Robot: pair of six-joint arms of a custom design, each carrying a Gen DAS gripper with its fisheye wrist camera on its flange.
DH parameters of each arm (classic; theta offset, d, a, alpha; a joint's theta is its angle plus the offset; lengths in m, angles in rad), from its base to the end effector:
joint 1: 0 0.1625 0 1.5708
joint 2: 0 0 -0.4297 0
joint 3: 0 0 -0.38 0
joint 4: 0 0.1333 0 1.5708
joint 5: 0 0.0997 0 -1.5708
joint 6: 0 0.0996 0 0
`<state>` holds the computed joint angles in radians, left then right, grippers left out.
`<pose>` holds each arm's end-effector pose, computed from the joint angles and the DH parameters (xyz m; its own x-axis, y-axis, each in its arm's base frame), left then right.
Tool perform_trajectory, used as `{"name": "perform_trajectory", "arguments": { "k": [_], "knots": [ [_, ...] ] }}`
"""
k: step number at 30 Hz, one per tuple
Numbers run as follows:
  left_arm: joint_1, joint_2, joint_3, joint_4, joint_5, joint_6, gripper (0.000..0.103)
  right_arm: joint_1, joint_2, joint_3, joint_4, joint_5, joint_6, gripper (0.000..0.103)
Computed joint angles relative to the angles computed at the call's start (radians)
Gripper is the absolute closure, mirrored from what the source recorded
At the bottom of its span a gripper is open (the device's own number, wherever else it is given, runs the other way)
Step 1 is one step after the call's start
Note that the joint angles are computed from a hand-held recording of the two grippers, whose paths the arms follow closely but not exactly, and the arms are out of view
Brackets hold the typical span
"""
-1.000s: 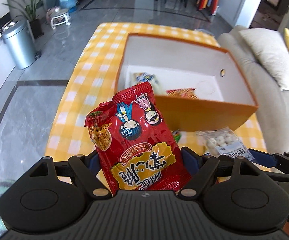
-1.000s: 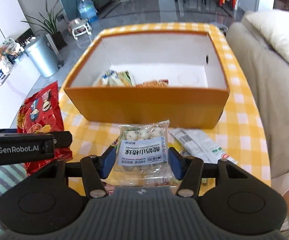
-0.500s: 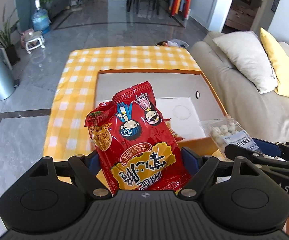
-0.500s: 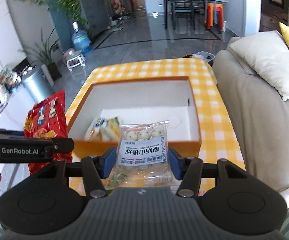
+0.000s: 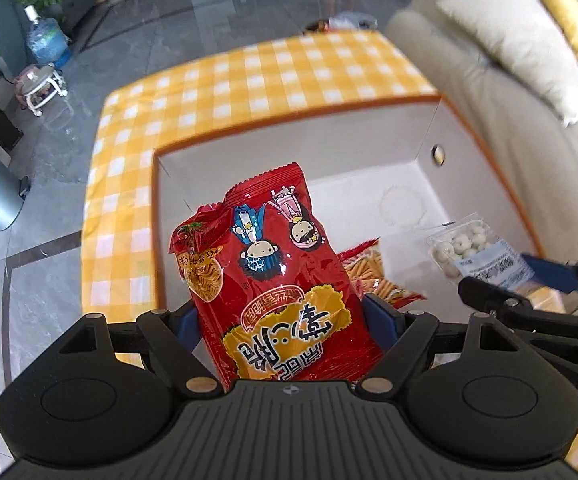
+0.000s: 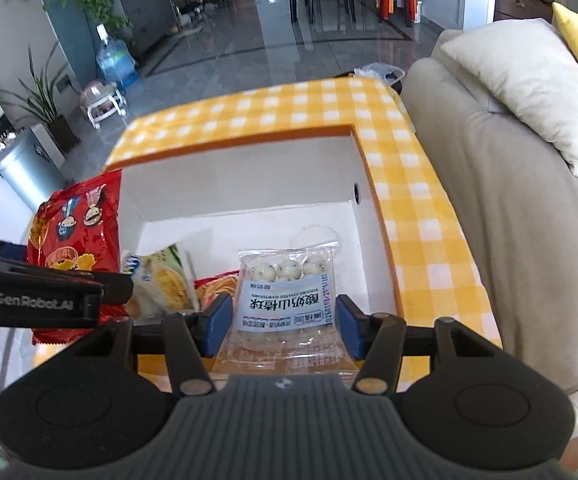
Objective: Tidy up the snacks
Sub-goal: 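Lift both packs over the orange box and open both tools to release them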
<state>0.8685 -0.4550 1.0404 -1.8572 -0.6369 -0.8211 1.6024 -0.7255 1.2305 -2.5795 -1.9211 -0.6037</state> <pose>-0.3413 -0.7337 0.0554 -0.6569 -0.1490 -0.7391 0.2003 0.9106 -0.3616 0.1239 -0.7830 0.2300 -0.7615 -0.3851 0.5214 -0.5587 0.7978 -0.2267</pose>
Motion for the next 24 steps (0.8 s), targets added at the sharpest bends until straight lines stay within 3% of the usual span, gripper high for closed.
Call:
{"name": "perform_trajectory", "arguments": {
  "k": [9,15,24],
  "knots": [
    [0.055,0.073,-0.138,0.135,-0.064,0.023,0.010,-0.001,0.095,-0.103,0.049,-0.054,0.004,0.050],
    [0.077,0.107,-0.197,0.193,-0.085,0.031,0.010,0.001,0.119,-0.106,0.049,-0.100,-0.001,0.049],
    [0.074,0.130,-0.233,0.240,-0.061,0.053,0.005,0.007,0.131,-0.117,0.064,-0.136,-0.017,0.048]
  ]
}}
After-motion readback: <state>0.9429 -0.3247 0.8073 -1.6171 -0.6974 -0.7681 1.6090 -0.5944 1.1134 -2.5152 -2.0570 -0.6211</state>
